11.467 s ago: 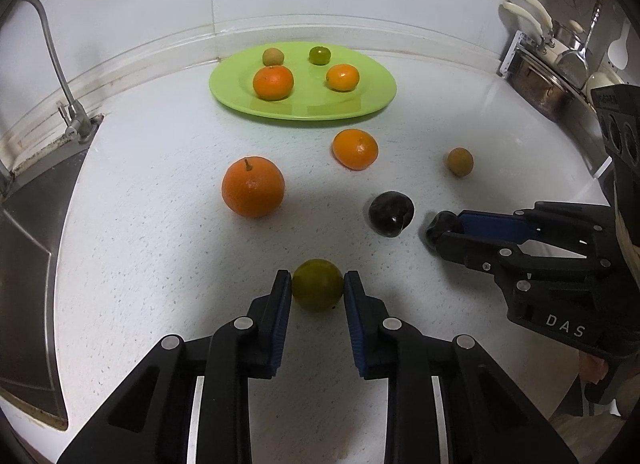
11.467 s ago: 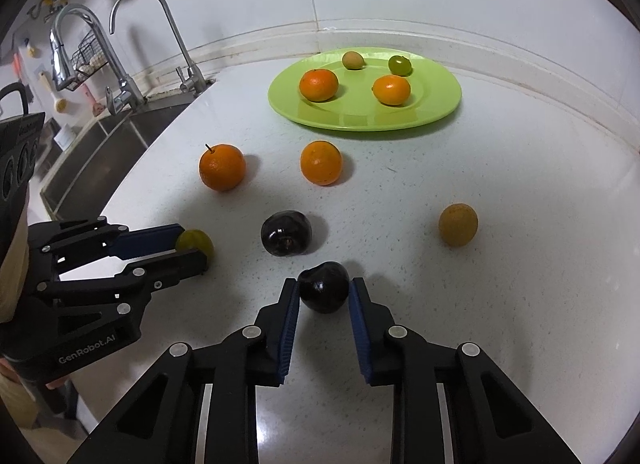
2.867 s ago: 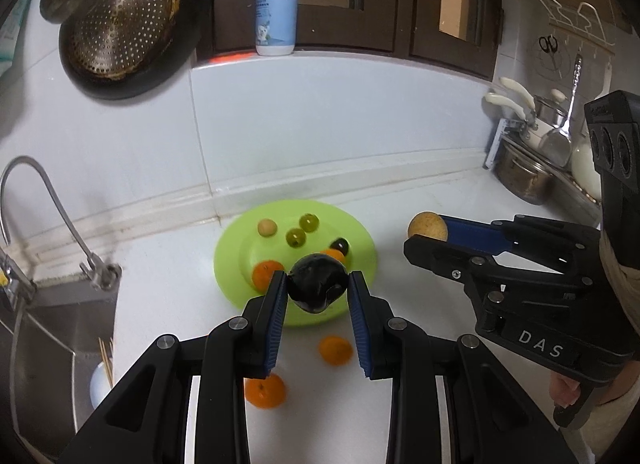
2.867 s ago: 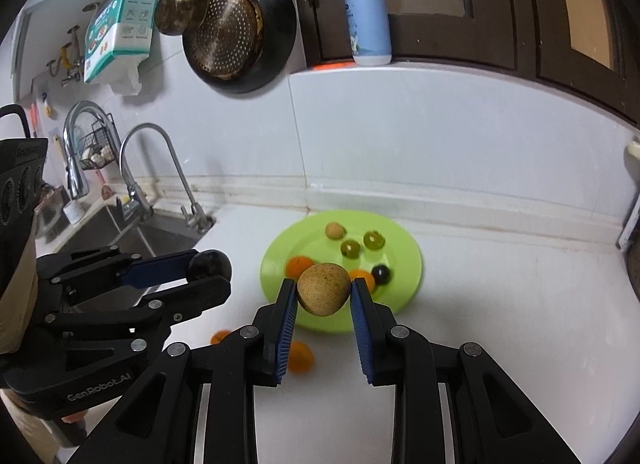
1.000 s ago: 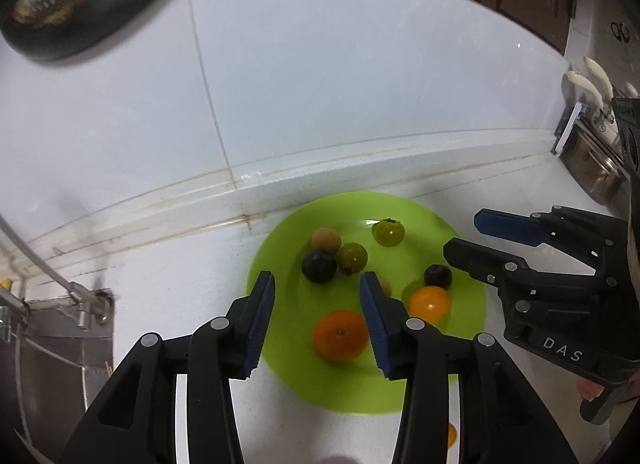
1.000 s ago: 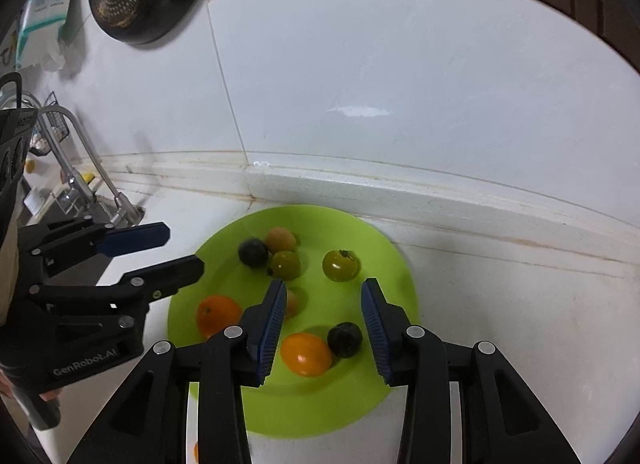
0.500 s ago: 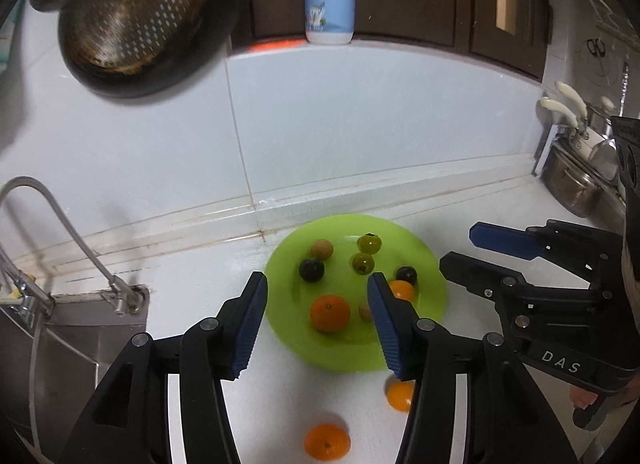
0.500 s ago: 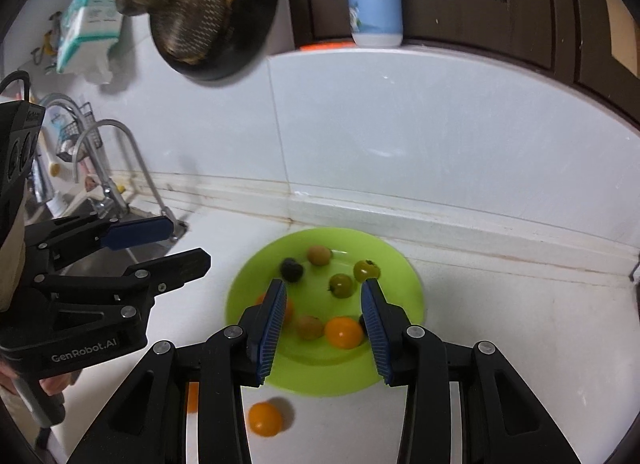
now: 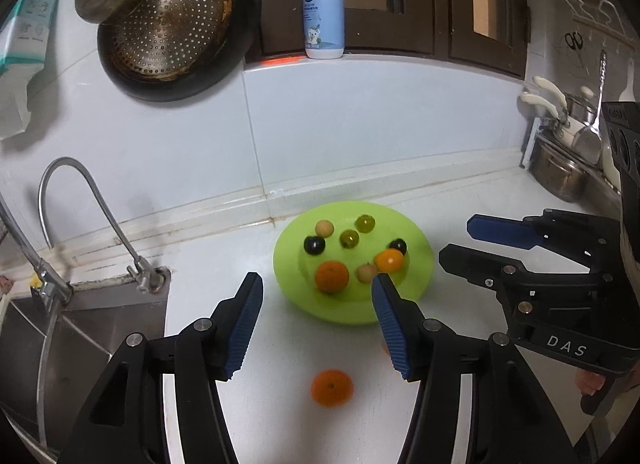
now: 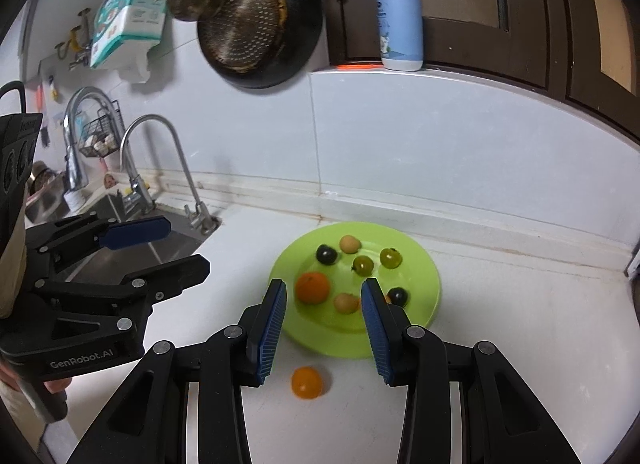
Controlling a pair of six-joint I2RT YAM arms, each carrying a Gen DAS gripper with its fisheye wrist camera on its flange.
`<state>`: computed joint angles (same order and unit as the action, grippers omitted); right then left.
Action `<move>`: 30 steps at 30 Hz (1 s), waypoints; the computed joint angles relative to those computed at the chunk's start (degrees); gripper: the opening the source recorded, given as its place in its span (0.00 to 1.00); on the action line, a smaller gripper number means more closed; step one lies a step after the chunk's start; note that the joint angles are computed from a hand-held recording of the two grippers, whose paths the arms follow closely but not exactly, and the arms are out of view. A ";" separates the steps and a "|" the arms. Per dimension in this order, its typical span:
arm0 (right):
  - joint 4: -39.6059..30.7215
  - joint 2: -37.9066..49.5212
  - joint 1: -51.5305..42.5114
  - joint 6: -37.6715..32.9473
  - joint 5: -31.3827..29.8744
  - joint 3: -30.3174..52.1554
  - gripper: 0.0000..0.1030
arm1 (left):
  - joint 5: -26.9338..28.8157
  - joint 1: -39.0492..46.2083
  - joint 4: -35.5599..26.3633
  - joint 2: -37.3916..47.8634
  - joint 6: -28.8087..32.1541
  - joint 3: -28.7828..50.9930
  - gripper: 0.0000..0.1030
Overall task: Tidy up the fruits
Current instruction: 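Withdraw both open tools toward the last two oranges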
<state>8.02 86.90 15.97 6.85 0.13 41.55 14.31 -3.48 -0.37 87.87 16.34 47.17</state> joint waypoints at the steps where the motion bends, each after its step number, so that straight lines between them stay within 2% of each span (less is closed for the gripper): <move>1: -0.05 -0.47 0.37 0.16 0.15 -0.47 0.39 | 0.23 0.22 0.05 -0.45 0.22 -0.72 0.54; 5: 0.18 -1.16 1.79 0.57 0.27 -2.50 0.39 | 1.13 1.17 0.72 -1.37 0.63 -3.27 0.56; 9: 0.58 0.17 3.04 0.87 0.48 -3.48 0.44 | 1.84 2.08 1.62 -1.10 1.58 -5.25 0.56; 17: 0.58 3.78 4.42 -0.06 0.51 -4.07 0.44 | 1.72 2.60 3.32 1.21 3.76 -8.03 0.56; 30: 1.20 11.65 4.31 -0.40 -1.62 -2.96 0.44 | 1.79 2.33 3.92 10.82 4.54 -6.78 0.56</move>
